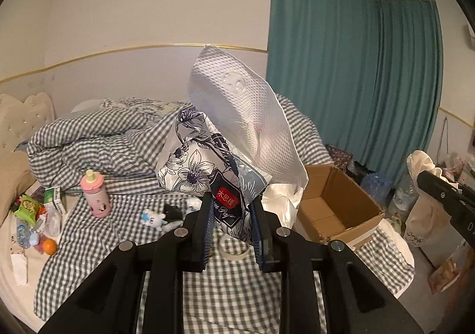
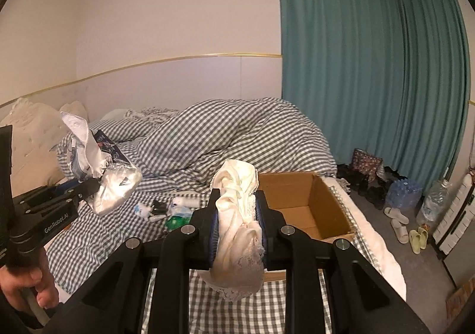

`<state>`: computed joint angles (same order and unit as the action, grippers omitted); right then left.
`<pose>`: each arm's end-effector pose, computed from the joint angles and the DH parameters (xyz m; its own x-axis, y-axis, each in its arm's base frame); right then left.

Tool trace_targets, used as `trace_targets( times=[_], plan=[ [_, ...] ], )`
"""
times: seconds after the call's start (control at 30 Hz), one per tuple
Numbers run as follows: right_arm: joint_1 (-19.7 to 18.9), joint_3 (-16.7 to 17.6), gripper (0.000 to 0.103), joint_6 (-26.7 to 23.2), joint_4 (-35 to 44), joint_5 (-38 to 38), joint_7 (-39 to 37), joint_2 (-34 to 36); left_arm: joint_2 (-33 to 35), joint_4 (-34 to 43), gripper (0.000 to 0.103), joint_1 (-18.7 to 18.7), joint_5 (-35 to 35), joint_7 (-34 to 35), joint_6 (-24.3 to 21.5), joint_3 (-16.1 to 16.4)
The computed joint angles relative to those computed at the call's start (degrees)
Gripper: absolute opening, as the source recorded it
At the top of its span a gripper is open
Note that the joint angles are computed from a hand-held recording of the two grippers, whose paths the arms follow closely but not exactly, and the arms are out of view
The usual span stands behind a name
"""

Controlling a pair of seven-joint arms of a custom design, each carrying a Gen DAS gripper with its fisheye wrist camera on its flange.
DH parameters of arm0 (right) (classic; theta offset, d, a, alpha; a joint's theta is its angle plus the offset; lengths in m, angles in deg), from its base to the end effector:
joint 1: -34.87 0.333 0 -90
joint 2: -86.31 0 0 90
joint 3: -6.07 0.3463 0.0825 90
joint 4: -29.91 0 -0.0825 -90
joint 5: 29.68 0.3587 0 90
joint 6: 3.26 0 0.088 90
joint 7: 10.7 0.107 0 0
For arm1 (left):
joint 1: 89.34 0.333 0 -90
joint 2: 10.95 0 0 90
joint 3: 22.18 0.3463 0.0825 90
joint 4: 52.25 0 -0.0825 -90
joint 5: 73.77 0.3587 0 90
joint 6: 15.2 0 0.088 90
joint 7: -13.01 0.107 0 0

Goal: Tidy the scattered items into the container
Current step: 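Carry the tissue pack and white cloth with both tools over the cardboard box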

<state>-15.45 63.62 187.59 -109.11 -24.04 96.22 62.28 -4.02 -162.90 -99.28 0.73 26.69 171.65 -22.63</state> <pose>0.4651 0.1154 0.5707 -0.0920 -0.9958 -0.0015 -0.3852 0.0370 -0.9221 0.5503 -0.1987 0.5534 -0.2664 -0.9604 0.0811 -0.4365 0.0452 -0.8985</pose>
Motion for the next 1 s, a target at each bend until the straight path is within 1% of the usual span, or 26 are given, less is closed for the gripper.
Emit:
trace_targets(
  times=[0.07,0.17,0.27,0.37,0.43,0.57,0.6,0.7,0.73,0.83,0.87,0.93,1.0],
  plan=[
    [0.0,-0.7,0.021,-0.2,-0.1,-0.1,-0.2,-0.4,0.6,0.1,0.023,0.5,-3.9,3.9,-0.2,-1.7],
    [0.7,-2.4,0.021,-0.6,-0.7,-0.1,-0.2,-1.2,1.8,0.6,0.023,-0.2,-8.9,9.3,-0.3,-2.9],
    [0.2,-2.9,0.021,-0.8,-1.4,0.1,0.5,-2.2,3.3,1.1,0.023,0.3,-15.2,16.1,-0.3,-5.5],
    [-1.2,-2.9,0.021,-0.9,-1.3,0.0,1.0,-2.0,4.3,1.5,0.023,1.0,-20.3,22.0,-0.5,-8.1],
    [-1.4,-3.3,0.021,-1.1,-1.6,-0.1,1.3,-2.1,5.1,2.0,0.023,1.5,-23.3,25.4,-0.8,-9.8],
    [-2.0,-4.2,0.021,-1.3,-1.6,-0.6,1.5,-1.8,6.1,2.8,0.023,2.0,-28.1,30.7,-1.4,-12.2],
    [-2.1,-4.4,0.021,-1.2,-1.6,-0.7,1.5,-1.6,6.5,3.1,0.023,2.1,-29.2,31.9,-1.6,-12.6],
    [-2.7,-4.7,0.021,-0.9,-1.6,-1.1,1.1,-0.6,7.7,4.5,0.023,0.0,-31.2,34.0,-2.4,-11.8],
    [-2.8,-4.8,0.021,-0.7,-1.6,-1.1,0.9,-0.2,8.2,5.0,0.023,-0.4,-32.1,35.0,-2.7,-11.9],
    [-3.4,-5.3,0.021,-0.2,-1.2,-1.0,-0.3,1.6,10.3,7.0,0.023,0.0,-35.5,39.0,-3.9,-13.8],
    [-3.8,-5.1,0.021,0.0,-1.1,-0.8,-0.6,2.1,11.1,7.8,0.023,0.0,-36.6,40.3,-4.5,-14.5],
    [-4.7,-4.5,0.021,0.1,-0.5,-0.4,-1.5,3.1,12.9,9.5,0.023,-0.6,-38.3,42.5,-5.4,-14.7],
    [-6.0,-3.5,0.021,0.1,0.1,0.0,-2.1,4.0,14.5,11.3,0.023,-0.2,-40.4,45.3,-6.6,-15.9]
  ],
)
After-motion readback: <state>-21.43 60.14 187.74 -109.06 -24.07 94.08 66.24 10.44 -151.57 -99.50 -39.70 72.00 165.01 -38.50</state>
